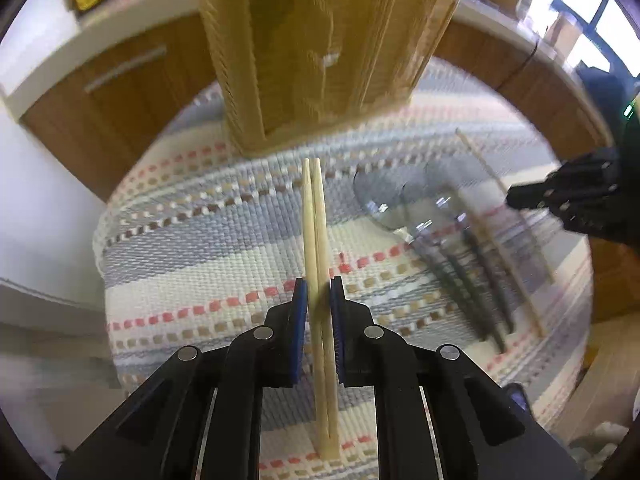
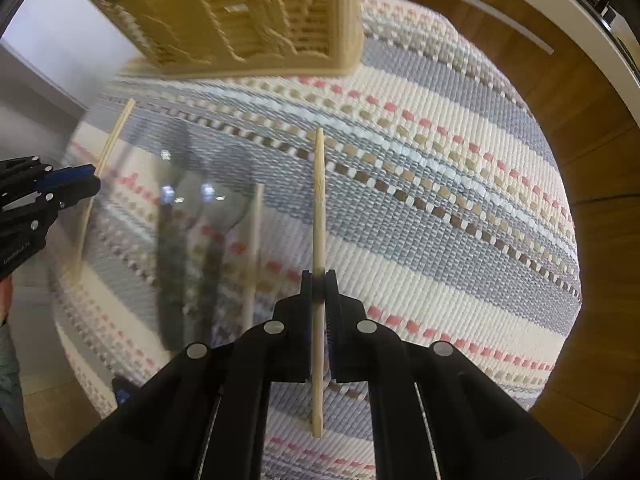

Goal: Organize utensils
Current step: 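Lift the chopsticks with left tool while right tool carries its chopstick to the basket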

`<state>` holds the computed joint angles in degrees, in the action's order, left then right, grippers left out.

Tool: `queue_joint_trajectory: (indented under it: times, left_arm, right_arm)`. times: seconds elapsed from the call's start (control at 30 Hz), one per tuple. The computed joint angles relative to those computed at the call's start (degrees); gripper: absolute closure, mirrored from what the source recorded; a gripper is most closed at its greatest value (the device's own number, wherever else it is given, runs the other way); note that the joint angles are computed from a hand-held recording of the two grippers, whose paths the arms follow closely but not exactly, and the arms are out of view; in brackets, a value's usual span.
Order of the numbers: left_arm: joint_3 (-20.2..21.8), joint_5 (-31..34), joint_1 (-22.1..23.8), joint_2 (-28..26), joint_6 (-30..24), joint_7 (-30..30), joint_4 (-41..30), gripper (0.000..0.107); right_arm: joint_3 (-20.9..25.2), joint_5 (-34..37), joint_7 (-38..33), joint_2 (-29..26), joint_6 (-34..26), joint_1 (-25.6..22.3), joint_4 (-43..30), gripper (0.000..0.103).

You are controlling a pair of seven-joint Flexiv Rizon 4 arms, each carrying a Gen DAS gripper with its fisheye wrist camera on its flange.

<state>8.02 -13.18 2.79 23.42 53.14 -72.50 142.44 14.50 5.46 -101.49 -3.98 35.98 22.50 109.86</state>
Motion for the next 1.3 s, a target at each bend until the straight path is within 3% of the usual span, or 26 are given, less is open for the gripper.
queue_joint_trajectory:
  times: [0.2,0.37,0.47,0.57,0.7,0.8,0.9,1.07,1.13,1.3]
  left_arm:
    - [2.42,-7.94,-4.68,7.8,10.13,1.44,4.19,0.097]
    - [3.47,-15.32,-11.01,7.73,22.19,4.54,2.92,0.097]
    - [3.87,-17.55,-14.6,8.1,30.39,5.45,1.45,0.097]
    - [2.92,-16.77,-16.48,6.2,38.95,3.81,-0.47,0.097]
    - [6.64,-14.83,-23.48,0.15,51.38,1.6,-3.45,0.097]
    - [7.32,-11.53,-23.46,-5.29,58.57,-1.14,-5.59,0.097]
    - [12.74,-5.27,-26.29,-10.66,63.54,-6.61,-8.63,0.097]
    - [11.61,-1.83,-21.37,-18.06,71.77,-10.93,-10.93,0.097]
    - [11.97,1.16,-19.43,-20.12,72.26,-13.85,-11.94,0.097]
    - [12.73,11.32,-13.24,-23.95,70.26,-24.74,-14.0,0.097]
  right_arm:
    - [-0.9,11.6,-9.09,7.37,1.62,-1.77,0.93,0.098]
    - [-1.94,18.33,-15.36,12.52,8.15,-0.35,0.77,0.098]
    - [-2.56,22.05,-18.35,12.43,13.34,1.16,-1.08,0.098]
    - [-3.11,26.45,-22.16,12.52,18.53,2.61,-2.55,0.098]
    - [-3.1,31.81,-25.71,10.89,26.32,4.53,-5.99,0.098]
    - [-2.93,36.45,-29.56,7.54,32.51,5.37,-9.2,0.098]
    - [-1.0,35.92,-29.41,3.93,40.39,5.54,-11.28,0.098]
    - [2.07,34.93,-28.21,-1.92,48.63,4.49,-14.63,0.098]
    - [2.89,34.07,-26.84,-4.23,50.44,3.85,-15.91,0.098]
    - [-1.6,22.3,-14.36,-9.63,56.72,7.69,-15.29,0.098]
